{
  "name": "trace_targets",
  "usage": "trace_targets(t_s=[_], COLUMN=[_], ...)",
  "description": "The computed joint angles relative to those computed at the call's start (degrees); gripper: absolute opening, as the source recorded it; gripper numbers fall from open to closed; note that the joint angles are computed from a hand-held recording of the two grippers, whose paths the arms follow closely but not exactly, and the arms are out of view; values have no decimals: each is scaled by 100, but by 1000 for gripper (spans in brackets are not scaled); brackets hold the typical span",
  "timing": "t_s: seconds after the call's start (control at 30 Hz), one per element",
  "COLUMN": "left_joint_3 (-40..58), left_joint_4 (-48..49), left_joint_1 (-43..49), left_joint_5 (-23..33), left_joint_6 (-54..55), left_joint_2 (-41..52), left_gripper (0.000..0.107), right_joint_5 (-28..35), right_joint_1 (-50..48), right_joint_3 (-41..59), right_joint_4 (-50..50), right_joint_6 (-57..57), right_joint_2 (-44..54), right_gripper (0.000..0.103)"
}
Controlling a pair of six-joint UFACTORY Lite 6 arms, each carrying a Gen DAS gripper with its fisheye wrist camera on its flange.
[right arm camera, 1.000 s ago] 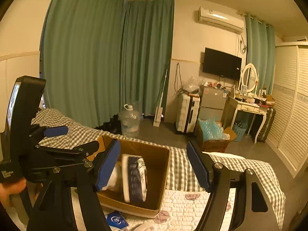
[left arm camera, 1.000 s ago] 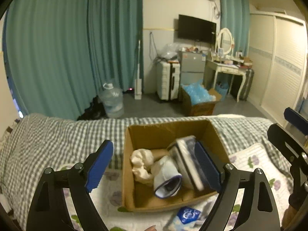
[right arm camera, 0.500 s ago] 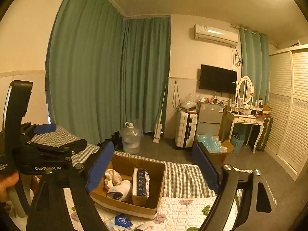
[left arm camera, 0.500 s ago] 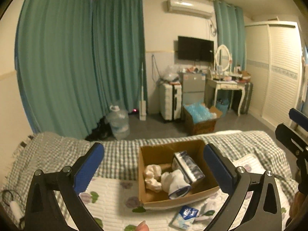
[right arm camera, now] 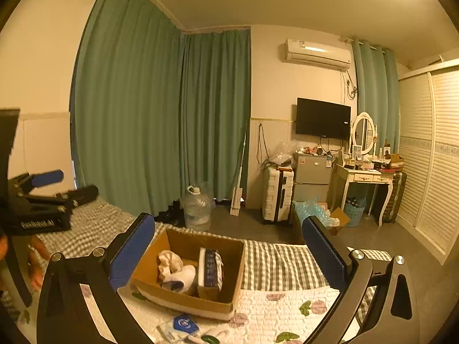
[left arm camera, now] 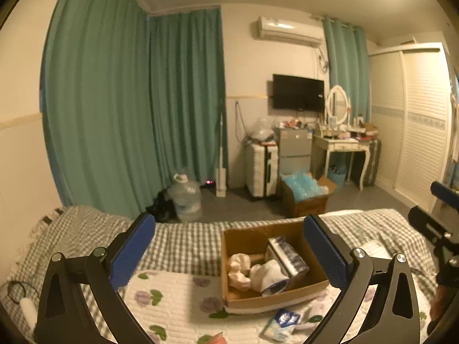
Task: Organize soft objects
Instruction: 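Grasp white fluffy toy with left gripper while right grasps pipe-cleaner toy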
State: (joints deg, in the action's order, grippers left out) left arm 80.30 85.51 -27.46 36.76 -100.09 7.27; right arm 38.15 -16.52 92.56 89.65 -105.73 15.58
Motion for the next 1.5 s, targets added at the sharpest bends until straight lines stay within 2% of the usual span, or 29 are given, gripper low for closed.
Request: trace_targets(t_s=[0.17,0.37,0.47,0.57,0.77,1.13,1.2,1.33,1.5], left_joint_3=[-459,-948,-1123,-1259,-1328,-1342,-1312,-1278,-1091], left_joint_4=[98,563,855,1088,1406,2296,2446,2750,2692], left_joint_1=[117,-90,-267,-326,-236,-19,79,173,153], left_joint_5=[-528,-446,-185,-131,-429,-1147,-1371,-1577,-1763], left_joint_6=[-328,-906,-1327,-1687,-2169,-3346,-3559,-4015,-4076], left_joint_2=[-83,219,496,760,1329,2327,2490,2780,3169], left_gripper=[103,103,103,103,103,103,99,98,97], right_joint_5=[-495,-688,-662,-648,-729,-1261,-1349,-1417,-1658], right_joint_1=[244,476,526,510,466,667,690,695,807], right_joint_3=[-833,-1598,-1745,-1652,-1079,-18,88,454,913], right_joint_4=[674,1601,1934,1905,1378,829,730,184,-410], right_joint_6=[-1375,-2959,-3398,-3280,-2571,-1972,-1903,-1378,-828], right_joint_2=[-294,-312,-142,170,1071,2736,2914,3369,3885], right_gripper=[103,103,103,103,103,103,103,103,103])
